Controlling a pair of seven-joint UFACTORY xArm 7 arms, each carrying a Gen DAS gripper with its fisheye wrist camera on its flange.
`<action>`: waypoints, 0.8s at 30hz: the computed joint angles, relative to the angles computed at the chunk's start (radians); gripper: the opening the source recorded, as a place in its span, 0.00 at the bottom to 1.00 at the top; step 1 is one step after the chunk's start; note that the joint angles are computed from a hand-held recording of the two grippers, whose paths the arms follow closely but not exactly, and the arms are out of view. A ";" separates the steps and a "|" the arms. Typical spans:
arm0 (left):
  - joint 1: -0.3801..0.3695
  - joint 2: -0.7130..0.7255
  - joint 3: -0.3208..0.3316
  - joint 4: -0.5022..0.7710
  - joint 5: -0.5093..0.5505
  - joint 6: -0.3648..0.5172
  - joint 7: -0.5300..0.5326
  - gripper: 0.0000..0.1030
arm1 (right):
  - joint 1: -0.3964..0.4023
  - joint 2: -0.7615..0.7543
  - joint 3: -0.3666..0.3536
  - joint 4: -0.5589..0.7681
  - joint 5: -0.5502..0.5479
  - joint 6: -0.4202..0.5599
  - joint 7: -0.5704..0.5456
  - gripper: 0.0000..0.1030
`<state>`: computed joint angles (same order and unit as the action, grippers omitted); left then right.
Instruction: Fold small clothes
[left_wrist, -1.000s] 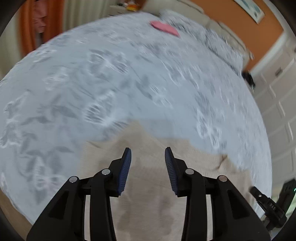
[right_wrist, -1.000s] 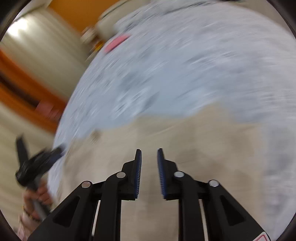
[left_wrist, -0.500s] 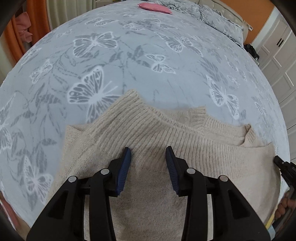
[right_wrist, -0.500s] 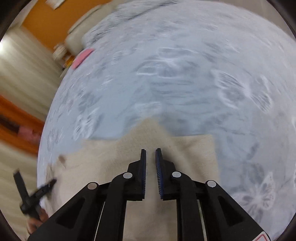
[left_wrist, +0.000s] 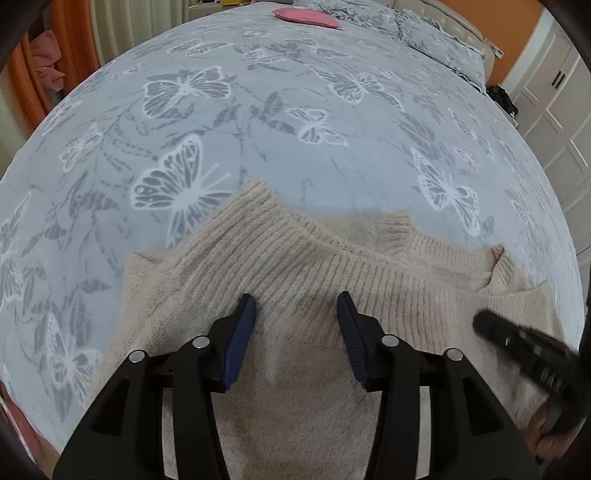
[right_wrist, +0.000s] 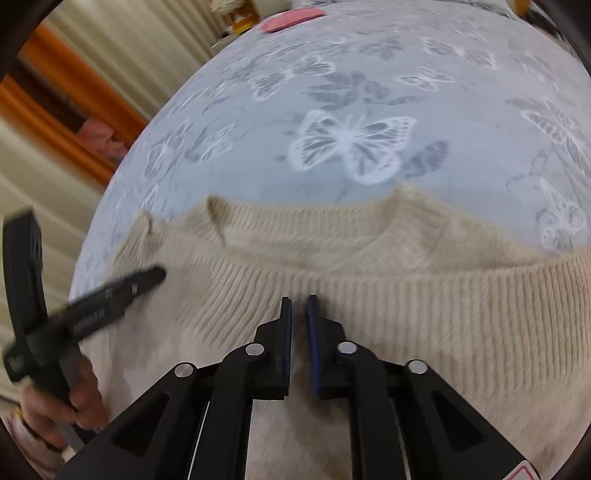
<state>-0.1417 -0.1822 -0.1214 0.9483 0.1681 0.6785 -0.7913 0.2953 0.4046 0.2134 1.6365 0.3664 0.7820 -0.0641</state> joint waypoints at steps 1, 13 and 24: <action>-0.001 -0.002 0.002 -0.003 -0.003 -0.006 0.005 0.46 | -0.006 -0.001 -0.001 0.004 0.015 0.001 0.013 0.09; 0.083 -0.185 -0.075 -0.330 -0.027 -0.507 -0.131 0.73 | 0.055 0.019 -0.018 0.028 -0.160 -0.009 -0.121 0.44; 0.132 -0.183 -0.114 -0.347 -0.008 -0.564 -0.165 0.79 | 0.096 0.185 -0.069 0.267 -0.276 0.069 0.033 0.00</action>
